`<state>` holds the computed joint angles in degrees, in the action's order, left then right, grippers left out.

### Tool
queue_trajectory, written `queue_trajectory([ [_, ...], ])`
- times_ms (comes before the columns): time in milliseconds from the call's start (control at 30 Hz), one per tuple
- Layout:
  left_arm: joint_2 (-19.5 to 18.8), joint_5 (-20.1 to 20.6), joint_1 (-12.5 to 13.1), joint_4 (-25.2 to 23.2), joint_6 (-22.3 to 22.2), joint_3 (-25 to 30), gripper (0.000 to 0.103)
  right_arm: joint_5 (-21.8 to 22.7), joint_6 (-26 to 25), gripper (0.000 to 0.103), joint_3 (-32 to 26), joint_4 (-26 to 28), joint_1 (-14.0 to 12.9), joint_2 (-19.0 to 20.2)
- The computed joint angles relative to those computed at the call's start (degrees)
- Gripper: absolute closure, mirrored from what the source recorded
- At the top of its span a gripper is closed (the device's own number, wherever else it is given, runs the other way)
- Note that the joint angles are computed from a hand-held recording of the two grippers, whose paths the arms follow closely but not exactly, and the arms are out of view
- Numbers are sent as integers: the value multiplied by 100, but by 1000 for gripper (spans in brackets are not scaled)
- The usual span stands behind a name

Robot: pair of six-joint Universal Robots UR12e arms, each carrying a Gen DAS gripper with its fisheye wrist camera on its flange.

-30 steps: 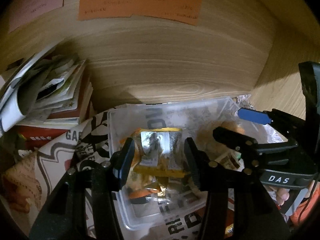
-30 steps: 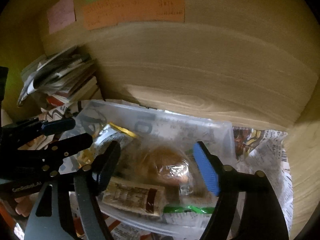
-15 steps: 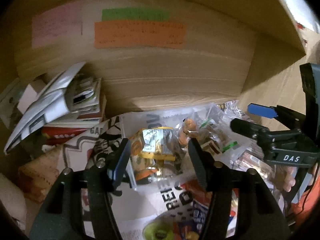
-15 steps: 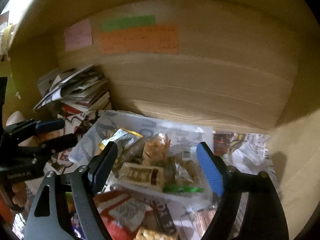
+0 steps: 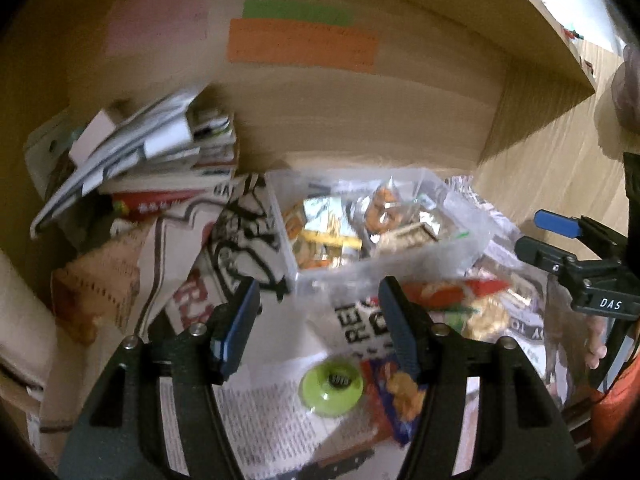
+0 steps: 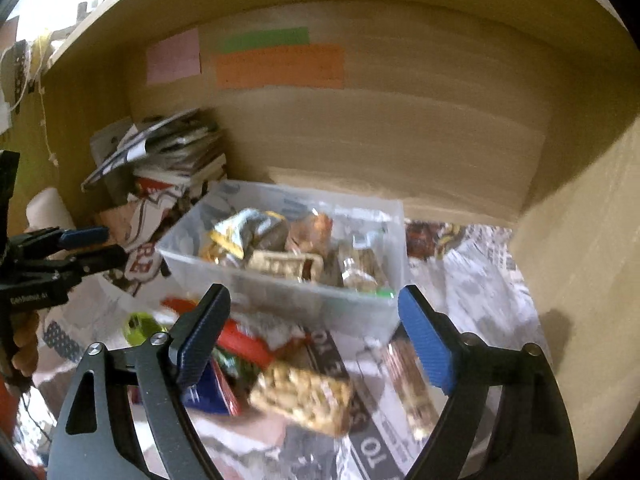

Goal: Organize snacks
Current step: 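Grasp the lime green round container with the left gripper while the right grasps the peanut brittle block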

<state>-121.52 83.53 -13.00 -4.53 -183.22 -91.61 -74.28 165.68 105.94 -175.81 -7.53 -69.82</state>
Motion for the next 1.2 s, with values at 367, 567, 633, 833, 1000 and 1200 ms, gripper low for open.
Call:
queue_trajectory([
  [367,28,-151,26,-207,-140,-321,41,-181,414,16,307,145,-59,-25],
  [567,-58,-303,26,-453,-166,-281,41,-174,622,14,289,424,-55,49],
  [633,-90,-332,25,-527,-140,-249,41,-142,621,14,275,518,-50,58],
  [833,-193,-272,-9,-609,-134,-163,41,-201,484,14,169,769,35,141],
  [1000,-241,-359,30,-555,-252,-143,42,-296,503,14,113,890,79,216],
  [1200,-254,-381,41,-439,-168,-156,56,-42,759,26,129,964,-33,218],
])
